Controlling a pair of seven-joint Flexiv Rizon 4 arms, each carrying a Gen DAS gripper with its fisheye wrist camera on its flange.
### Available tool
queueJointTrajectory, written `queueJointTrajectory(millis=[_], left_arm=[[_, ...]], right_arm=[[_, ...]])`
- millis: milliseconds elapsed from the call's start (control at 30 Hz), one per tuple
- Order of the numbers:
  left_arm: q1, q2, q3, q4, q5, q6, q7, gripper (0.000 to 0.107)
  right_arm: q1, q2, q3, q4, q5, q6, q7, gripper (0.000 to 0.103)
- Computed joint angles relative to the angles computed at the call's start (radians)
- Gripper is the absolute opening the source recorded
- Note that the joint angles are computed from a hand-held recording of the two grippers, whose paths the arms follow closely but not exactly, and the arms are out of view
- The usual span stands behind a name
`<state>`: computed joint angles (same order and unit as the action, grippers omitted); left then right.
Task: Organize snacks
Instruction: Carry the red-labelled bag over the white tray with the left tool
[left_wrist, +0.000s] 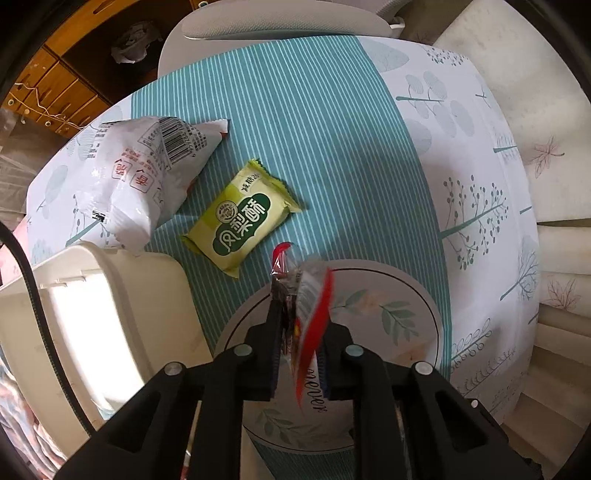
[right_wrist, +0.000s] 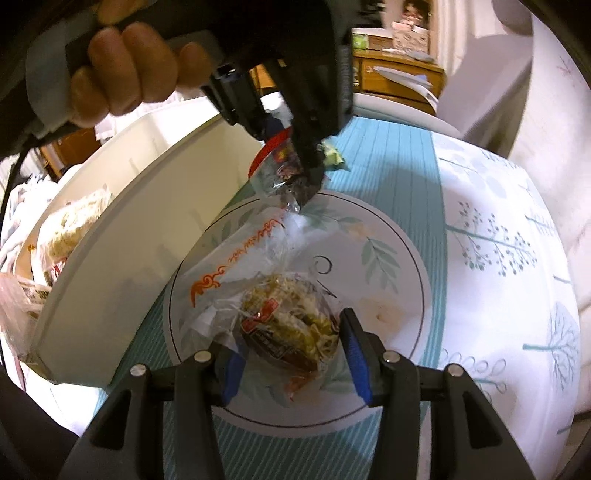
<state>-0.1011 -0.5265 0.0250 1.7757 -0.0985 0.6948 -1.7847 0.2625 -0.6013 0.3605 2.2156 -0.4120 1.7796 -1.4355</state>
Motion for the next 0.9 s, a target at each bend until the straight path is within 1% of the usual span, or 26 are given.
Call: queueJointTrajectory(millis=[167,367,467,667,800,867,900], left_arm=[[0.009,0.028,-0.013,0.026,-0.036,0.019,0.012,0.012],[0.012,0.103,-0.022,0.083,-0.068,0.053,0.031,0.012],[0.008,0.150,-0.024,0.111,-0.078,0.064,0.032,0.012],[0.005,0.270,-0.022,0.191,-0.099,0.100,0.035,0.012],[0.011,0.370,-0.013,0.257,-0.107,0.117,0.046,0.012],[0.013,0.423,-0.005,0.292,-0.106,0.123,0.046,0.012],[0.017,0.447,-0.002,0.310,-0.110,0.125,0.050,0.012]], right_arm=[[-0.029,0.019,0.027,-0.002,0.014,-0.020,0.023,0.048],[-0.008,0.076,0.014,0.022,0.039,-0.029,0.047,0.048],[-0.007,0.110,0.020,0.041,0.055,-0.033,0.066,0.048],[0.084,0.218,-0.050,0.092,0.101,-0.045,0.122,0.048],[0.103,0.273,-0.047,0.110,0.124,-0.078,0.159,0.048],[0.150,0.302,-0.083,0.123,0.133,-0.081,0.185,0.048],[0.195,0.324,-0.121,0.136,0.137,-0.083,0.208,0.048]])
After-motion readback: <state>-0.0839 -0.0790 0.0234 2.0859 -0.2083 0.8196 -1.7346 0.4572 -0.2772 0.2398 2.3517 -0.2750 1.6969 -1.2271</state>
